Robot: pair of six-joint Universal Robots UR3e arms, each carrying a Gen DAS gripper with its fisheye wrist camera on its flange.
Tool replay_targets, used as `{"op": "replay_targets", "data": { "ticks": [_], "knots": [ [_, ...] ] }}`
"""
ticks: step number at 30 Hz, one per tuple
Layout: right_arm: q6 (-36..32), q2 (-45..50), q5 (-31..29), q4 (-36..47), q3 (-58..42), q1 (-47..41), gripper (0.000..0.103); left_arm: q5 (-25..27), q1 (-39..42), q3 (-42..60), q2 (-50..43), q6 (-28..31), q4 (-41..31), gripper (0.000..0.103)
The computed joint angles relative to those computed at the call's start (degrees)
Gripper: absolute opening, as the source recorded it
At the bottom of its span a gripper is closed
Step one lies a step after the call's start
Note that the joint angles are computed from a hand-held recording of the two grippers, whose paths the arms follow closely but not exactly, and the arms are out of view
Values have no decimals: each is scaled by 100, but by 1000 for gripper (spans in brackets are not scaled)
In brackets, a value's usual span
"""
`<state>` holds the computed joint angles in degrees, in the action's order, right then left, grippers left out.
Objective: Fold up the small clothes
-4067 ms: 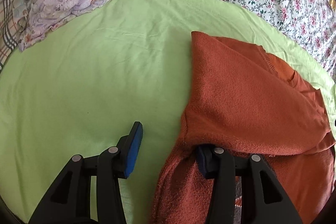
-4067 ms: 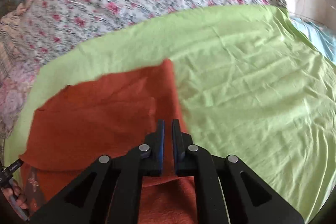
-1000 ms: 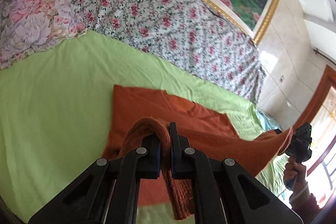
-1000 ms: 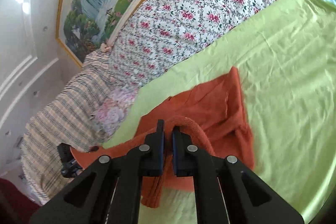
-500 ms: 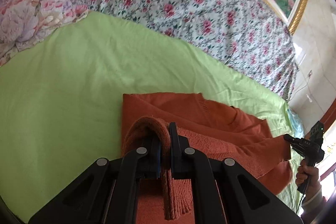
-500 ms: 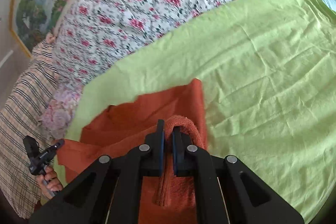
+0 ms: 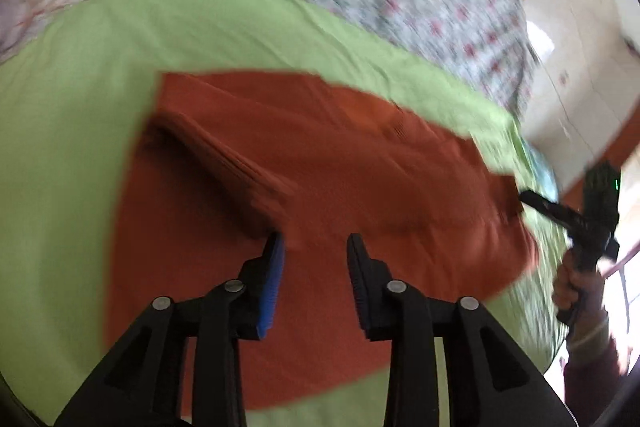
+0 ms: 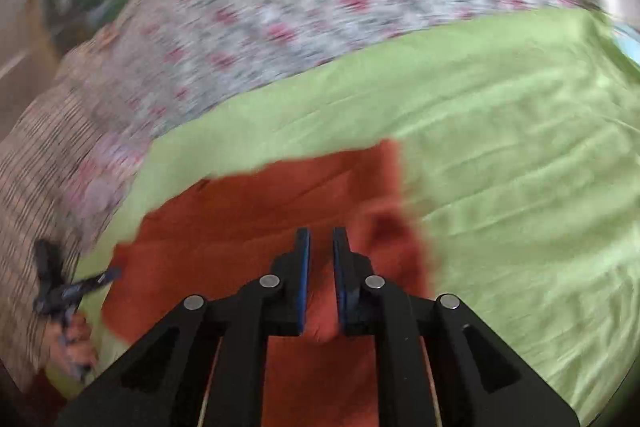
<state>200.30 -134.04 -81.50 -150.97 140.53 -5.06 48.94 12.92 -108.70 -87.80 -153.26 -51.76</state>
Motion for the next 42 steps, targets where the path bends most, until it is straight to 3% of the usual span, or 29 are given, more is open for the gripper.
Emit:
{"op": "replay_targets", "data": {
  "ticks": [3,5,7,8,10,14,18,24,29,33,36,38,42],
  "knots": [
    [-239,1406,-231,-487,-427,1174,14,500,-767,130,-331,11,182,35],
    [-623,2102,-106,-284,-775,1482,14,861,-1098,383,-671,-87,448,35],
    [-811,2756,-736,79,-1252,1848,14,997,-1217,838,-1029,-171,494,35],
    [-878,2933,-1018,176,-1389,1873,14,1105,-1257,1089,-1215,-244,488,34],
    [-1025,2862,-925,156,-1374,1487,11,1349,-1311,1864,-1792,-443,424,24],
    [-894,3090,-1779,-78,-1766,938,12,1715,-1311,3709,-2987,-1148,243,25],
    [-540,2997,-1496,-523,-1773,20,14,1989,-1183,4772,-3540,-2074,487,54],
    [-205,2251,-1245,-647,-1213,-269,14,1612,-608,3533,-2807,-2460,1087,59],
    [176,1751,-1296,-812,-459,85,20,1099,105,1304,-1348,-1868,1395,59],
    [537,678,-1338,-259,247,-112,20,386,880,-438,182,-1252,1120,59],
    [961,-217,-1479,220,565,-133,21,-84,1496,-1324,1341,-633,338,59],
    [1309,-696,-1660,385,723,101,21,-393,1901,-1708,2160,-74,-638,59],
    [2205,-44,-2915,-229,592,1762,23,-624,2480,-2059,3370,964,-2343,62]
  ]
}}
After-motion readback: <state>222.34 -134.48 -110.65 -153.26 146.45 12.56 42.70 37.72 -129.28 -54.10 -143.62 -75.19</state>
